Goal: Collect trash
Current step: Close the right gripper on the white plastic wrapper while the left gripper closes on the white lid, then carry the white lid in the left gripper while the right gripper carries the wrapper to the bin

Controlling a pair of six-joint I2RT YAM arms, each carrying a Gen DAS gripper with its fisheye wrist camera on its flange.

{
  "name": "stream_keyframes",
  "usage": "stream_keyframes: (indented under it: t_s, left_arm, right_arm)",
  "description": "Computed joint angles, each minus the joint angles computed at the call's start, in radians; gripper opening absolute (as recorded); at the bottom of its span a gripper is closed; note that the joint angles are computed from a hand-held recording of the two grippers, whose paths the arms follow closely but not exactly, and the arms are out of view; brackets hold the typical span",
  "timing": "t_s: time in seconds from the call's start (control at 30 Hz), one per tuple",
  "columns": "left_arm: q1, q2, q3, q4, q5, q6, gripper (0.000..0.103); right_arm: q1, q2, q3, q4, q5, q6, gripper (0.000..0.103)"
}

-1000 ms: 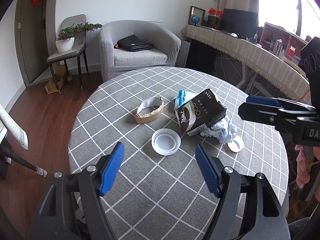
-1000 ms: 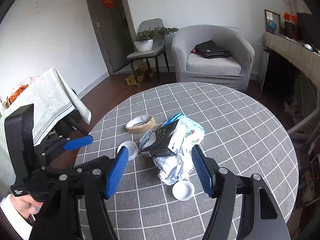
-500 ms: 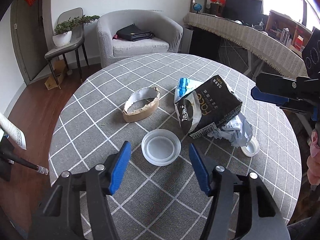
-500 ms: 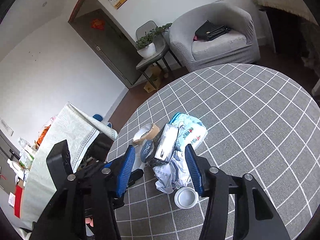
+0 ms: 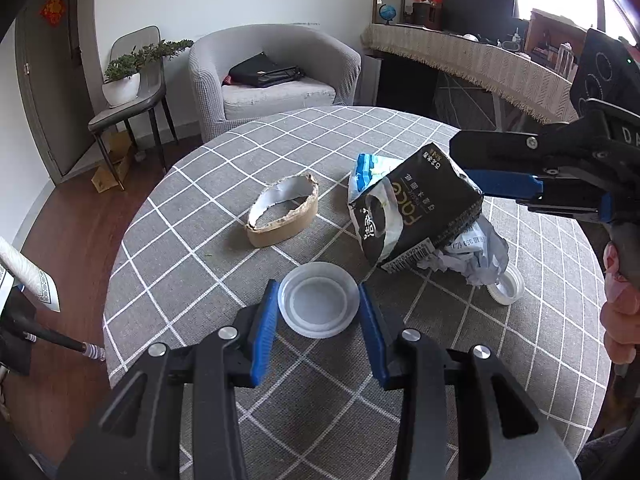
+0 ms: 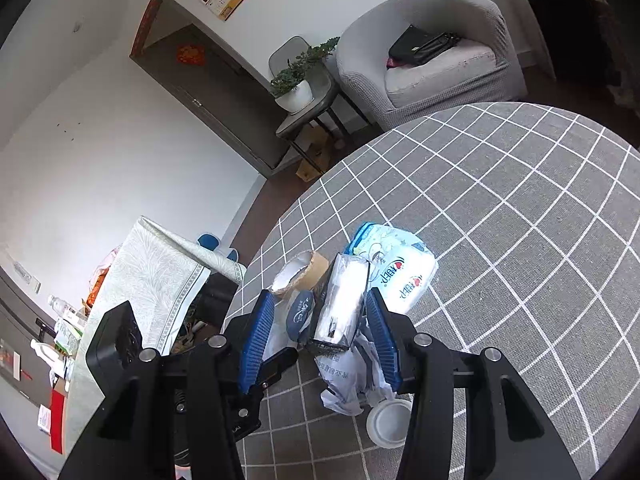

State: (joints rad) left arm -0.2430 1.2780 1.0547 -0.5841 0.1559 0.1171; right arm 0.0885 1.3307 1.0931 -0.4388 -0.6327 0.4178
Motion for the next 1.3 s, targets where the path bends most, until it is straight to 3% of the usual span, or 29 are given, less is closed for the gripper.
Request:
stream_keyframes:
  t_s: [0.13, 0.2, 0.67, 0.73, 0.9, 1.3]
  left_arm:
    - [0.039, -0.026, -0.006, -0.004, 0.03, 0.013, 0.042]
    - [0.064, -0.029, -0.001, -0.015, 0.054, 0.015, 0.042]
    - [0.126, -0.019, 0.017, -0.053, 0.135, 0.024, 0.042]
    - [0.121, -0.022, 0.014, -0.054, 0.135, 0.022, 0.042]
    - [0.123, -0.029, 0.012, -0.06, 0.147, 0.02, 0.042]
    - [0.242, -0.136, -0.019, -0.123, 0.23, 0.053, 0.042]
  right_arm:
    - [0.035, 0.03, 0.018, -0.002, 0.038, 0.0, 0.048]
    - [0.047, 0.043, 0.025, -0.009, 0.059, -0.003, 0.041]
    - [0.073, 0.06, 0.042, -0.032, 0.119, 0.012, 0.04]
    - [0.089, 0.064, 0.049, -0.041, 0.138, -0.002, 0.026]
    - [0.109, 0.056, 0.051, -0.033, 0.151, -0.013, 0.016]
    - [0.175, -0.05, -0.01, 0.016, 0.205, 0.016, 0.013]
